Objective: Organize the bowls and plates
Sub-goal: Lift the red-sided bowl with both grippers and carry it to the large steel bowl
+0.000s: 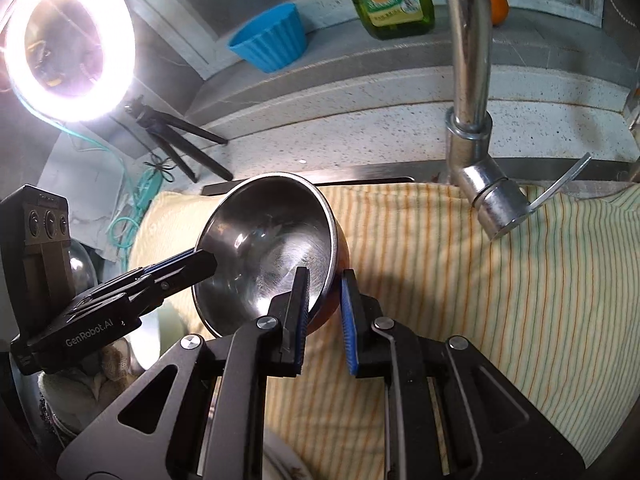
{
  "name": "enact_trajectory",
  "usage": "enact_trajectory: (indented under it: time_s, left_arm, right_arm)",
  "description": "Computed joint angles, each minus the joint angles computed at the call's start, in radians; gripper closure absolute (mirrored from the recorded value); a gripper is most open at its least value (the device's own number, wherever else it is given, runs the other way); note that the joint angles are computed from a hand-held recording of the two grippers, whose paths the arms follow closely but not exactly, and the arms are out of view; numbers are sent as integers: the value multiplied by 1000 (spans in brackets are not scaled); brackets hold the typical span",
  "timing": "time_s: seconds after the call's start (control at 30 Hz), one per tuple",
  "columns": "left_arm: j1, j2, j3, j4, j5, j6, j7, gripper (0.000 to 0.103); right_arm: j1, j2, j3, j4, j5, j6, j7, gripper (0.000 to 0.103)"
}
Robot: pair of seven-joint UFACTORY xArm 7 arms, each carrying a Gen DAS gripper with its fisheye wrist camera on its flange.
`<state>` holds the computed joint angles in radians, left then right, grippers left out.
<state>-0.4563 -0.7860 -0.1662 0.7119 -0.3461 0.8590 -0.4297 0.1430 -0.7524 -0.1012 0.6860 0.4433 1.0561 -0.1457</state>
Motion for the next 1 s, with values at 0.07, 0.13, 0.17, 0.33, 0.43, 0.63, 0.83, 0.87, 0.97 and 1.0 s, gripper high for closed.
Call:
enact_trajectory:
  time_s: [0.07, 0.13, 0.17, 0.33, 0.43, 0.63, 0.83, 0.87, 0.97, 1.0]
  left_arm:
    - [-2, -38, 3, -7, 4, 13, 1, 85]
    - [-3, -77, 6, -13, 9, 33, 2, 85]
    - [-4, -102, 9, -18, 11, 48, 4, 85]
    - [2, -211, 23, -33, 13, 122, 8, 85]
    - [13, -284, 35, -40, 17, 177, 16, 85]
    - [54, -437, 60, -42, 26, 306, 25, 85]
    - [114, -572, 95, -33, 42, 441, 44, 85]
    - [126, -593, 103, -30, 48, 468, 49, 85]
    - [167, -653, 129, -25, 60, 538, 56, 85]
    - [181, -670, 138, -23, 63, 559, 59, 85]
  right_arm:
    - [1, -37, 13, -4, 3, 13, 22, 87]
    - [7, -72, 26, -9, 2, 23, 45, 87]
    - [10, -90, 35, -11, 0, 27, 59, 87]
    - [39, -189, 73, -24, -3, 54, 139, 87]
    - [66, -239, 100, -28, -5, 67, 188, 87]
    - [134, -322, 170, -36, 6, 72, 301, 87]
    - [223, -355, 243, -34, 31, 62, 400, 87]
    - [238, -357, 255, -33, 36, 59, 416, 87]
    - [289, -353, 293, -30, 55, 37, 456, 87]
    - [304, -346, 303, -26, 56, 30, 466, 87]
